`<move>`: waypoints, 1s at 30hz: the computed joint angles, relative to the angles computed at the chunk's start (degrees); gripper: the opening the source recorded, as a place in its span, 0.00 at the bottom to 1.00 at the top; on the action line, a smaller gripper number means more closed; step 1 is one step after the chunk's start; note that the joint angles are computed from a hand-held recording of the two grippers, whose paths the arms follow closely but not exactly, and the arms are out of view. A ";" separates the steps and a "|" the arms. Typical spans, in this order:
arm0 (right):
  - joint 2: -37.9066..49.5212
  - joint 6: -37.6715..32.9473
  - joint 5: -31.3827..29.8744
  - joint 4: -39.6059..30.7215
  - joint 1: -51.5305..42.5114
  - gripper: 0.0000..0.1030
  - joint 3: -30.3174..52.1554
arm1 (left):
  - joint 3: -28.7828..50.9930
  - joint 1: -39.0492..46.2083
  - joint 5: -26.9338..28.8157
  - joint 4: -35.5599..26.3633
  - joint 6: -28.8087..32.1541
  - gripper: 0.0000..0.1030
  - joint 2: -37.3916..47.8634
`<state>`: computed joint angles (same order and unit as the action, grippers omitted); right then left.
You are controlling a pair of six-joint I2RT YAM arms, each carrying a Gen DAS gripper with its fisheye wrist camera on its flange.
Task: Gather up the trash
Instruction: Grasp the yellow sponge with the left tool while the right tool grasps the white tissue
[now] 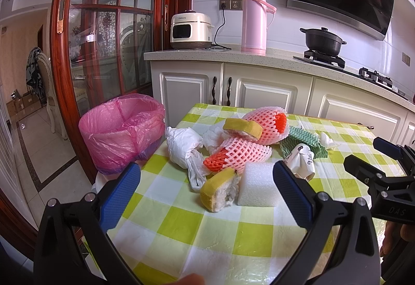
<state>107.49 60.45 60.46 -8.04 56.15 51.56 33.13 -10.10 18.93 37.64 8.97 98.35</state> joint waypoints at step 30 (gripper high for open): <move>-0.19 -3.65 -6.78 7.92 -8.43 0.94 -6.48 | 15.31 -2.57 -1.70 -7.56 -0.69 0.96 11.78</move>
<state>107.30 56.80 53.68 -0.13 47.71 45.08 48.44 -12.67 17.23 30.08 8.29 110.13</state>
